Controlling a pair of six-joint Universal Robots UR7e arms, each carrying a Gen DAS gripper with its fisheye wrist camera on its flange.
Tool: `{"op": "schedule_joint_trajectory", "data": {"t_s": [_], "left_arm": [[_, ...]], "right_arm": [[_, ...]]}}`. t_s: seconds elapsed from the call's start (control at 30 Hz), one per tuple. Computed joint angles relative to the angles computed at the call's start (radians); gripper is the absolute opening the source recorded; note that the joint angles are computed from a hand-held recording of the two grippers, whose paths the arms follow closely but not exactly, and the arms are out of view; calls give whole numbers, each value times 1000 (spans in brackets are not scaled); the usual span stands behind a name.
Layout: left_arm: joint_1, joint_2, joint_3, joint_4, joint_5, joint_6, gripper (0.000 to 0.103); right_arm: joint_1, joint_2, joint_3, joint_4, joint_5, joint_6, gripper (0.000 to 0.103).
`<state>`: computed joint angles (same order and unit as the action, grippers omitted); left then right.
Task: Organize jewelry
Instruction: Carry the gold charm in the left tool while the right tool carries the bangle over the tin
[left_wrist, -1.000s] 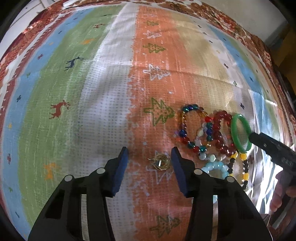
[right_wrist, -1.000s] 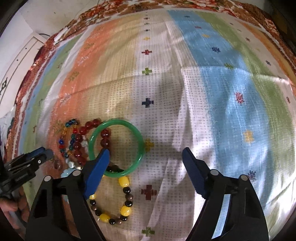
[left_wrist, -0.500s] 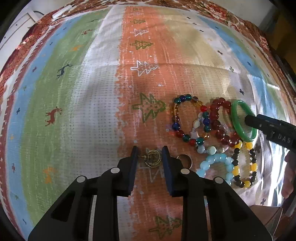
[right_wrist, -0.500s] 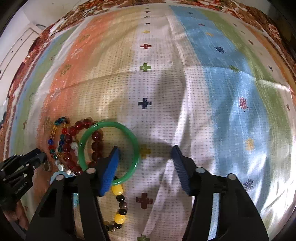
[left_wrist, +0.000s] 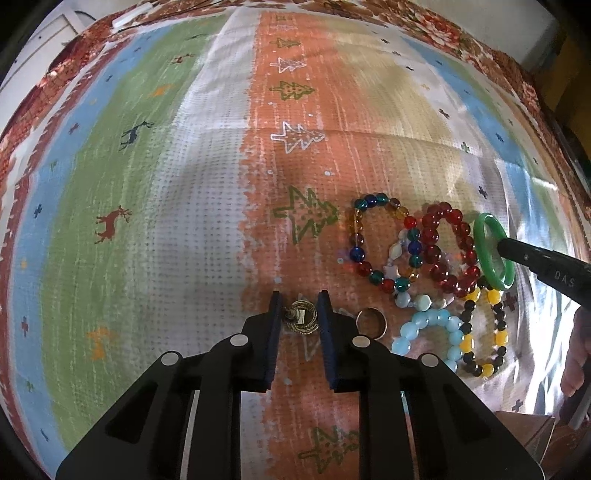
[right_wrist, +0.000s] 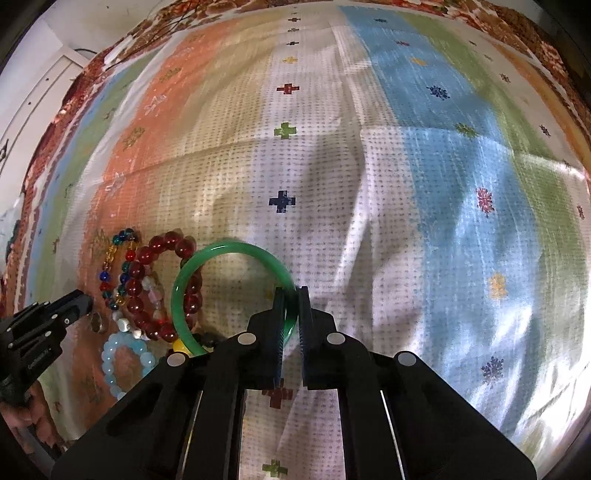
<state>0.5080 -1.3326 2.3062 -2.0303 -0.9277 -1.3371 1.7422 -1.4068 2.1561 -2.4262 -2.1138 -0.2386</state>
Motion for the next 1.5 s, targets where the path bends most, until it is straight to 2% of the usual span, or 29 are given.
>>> {"op": "schedule_joint_trajectory", "data": {"t_s": [0.17, 0.87, 1.03, 1.2, 1.5], "left_arm": [[-14, -3, -8, 9, 8, -11, 11], [-88, -46, 0, 40, 18, -84, 11], [-132, -58, -2, 47, 29, -104, 11], [-199, -69, -5, 55, 40, -117, 11], [-332, -111, 3, 54, 43, -193, 11]], "right_arm": [[16, -30, 11, 1, 7, -13, 8], [89, -139, 44, 11, 35, -35, 8], [106, -165, 56, 8, 22, -42, 8], [135, -216, 71, 23, 40, -63, 8], [208, -359, 122, 75, 83, -90, 8]]}}
